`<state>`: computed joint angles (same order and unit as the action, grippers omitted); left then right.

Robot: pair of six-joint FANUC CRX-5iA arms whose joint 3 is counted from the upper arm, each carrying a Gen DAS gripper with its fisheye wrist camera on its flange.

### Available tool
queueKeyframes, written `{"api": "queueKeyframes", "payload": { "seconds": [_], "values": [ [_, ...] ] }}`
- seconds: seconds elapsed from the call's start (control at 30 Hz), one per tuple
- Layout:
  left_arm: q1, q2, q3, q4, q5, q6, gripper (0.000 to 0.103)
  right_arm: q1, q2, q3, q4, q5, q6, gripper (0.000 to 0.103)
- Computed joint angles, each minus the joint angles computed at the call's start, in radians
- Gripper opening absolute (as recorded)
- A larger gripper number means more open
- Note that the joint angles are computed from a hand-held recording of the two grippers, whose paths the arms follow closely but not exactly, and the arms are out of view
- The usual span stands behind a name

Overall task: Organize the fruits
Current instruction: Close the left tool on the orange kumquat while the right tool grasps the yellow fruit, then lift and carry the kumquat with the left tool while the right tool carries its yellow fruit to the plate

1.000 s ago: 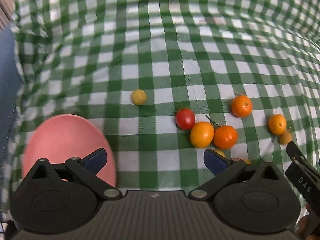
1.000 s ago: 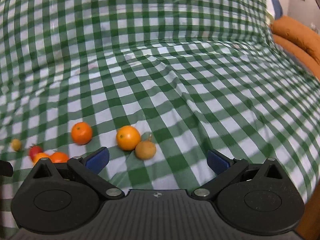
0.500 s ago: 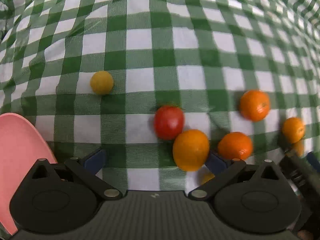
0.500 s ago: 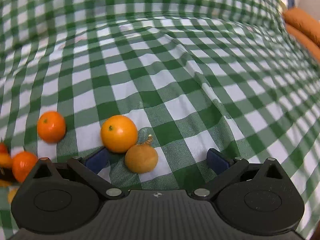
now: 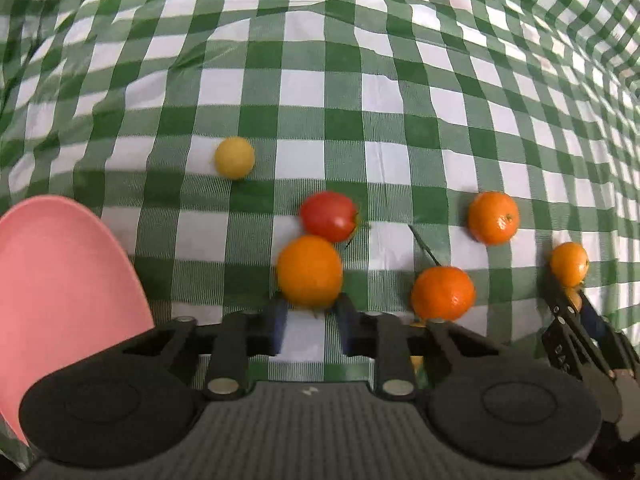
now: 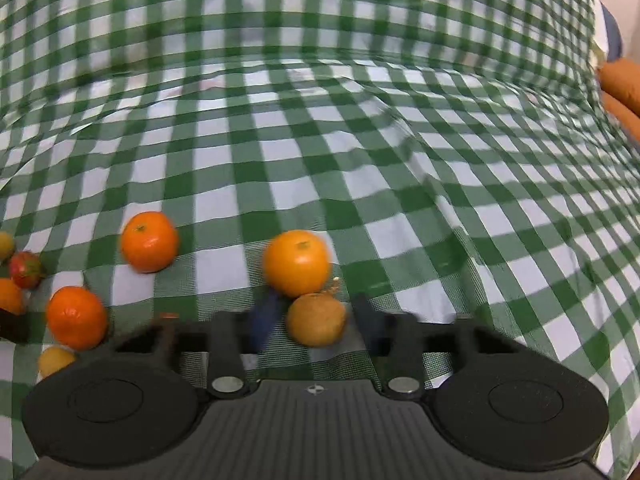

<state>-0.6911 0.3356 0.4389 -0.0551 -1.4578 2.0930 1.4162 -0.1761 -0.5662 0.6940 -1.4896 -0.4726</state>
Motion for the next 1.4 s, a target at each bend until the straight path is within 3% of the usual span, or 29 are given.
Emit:
{"api": "queueKeyframes", "payload": {
  "seconds": [0.07, 0.2, 0.4, 0.5, 0.57, 0.63, 0.7, 0.77, 0.9, 1.07, 1.23, 1.4],
  "values": [
    [0.011, -0.032, -0.046, 0.022, 0.037, 0.007, 0.004, 0.007, 0.007, 0.004, 0.012, -0.015, 0.008, 0.032],
    [0.022, -0.111, -0.122, 0.036, 0.118, 0.011, 0.004, 0.028, 0.004, -0.004, 0.044, -0.075, -0.070, 0.032],
    [0.029, -0.167, -0.151, -0.003, 0.137, -0.057, 0.004, 0.035, -0.013, 0.003, 0.006, -0.099, -0.151, 0.032],
    [0.042, -0.134, -0.150, 0.033, 0.158, -0.125, 0.030, 0.030, -0.019, 0.002, -0.010, -0.072, -0.146, 0.032],
    [0.052, -0.097, -0.128, 0.067, 0.144, -0.164, 0.057, 0.021, -0.029, -0.008, -0.019, -0.046, -0.142, 0.032],
    [0.048, -0.070, -0.105, 0.062, 0.139, -0.161, 0.062, 0.014, -0.036, -0.009, -0.034, -0.031, -0.143, 0.032],
    [0.053, -0.041, -0.086, 0.091, 0.118, -0.180, 0.060, 0.010, -0.035, -0.011, -0.031, -0.030, -0.142, 0.032],
    [0.062, -0.040, -0.106, 0.129, 0.139, -0.185, 0.037, 0.003, -0.034, -0.011, -0.031, -0.028, -0.131, 0.032],
    [0.054, -0.060, -0.133, 0.097, 0.173, -0.112, 0.037, -0.002, -0.035, -0.012, -0.022, -0.020, -0.116, 0.032],
    [0.028, -0.112, -0.170, 0.057, 0.204, -0.109, 0.037, 0.017, -0.047, -0.023, 0.004, -0.054, -0.164, 0.032],
    [0.045, -0.276, -0.310, 0.125, 0.248, -0.129, 0.037, 0.061, -0.036, -0.024, 0.051, -0.145, -0.228, 0.032],
    [0.012, -0.415, -0.381, 0.051, 0.219, -0.083, 0.037, 0.106, -0.020, 0.021, 0.059, -0.194, -0.212, 0.032]
  ]
}}
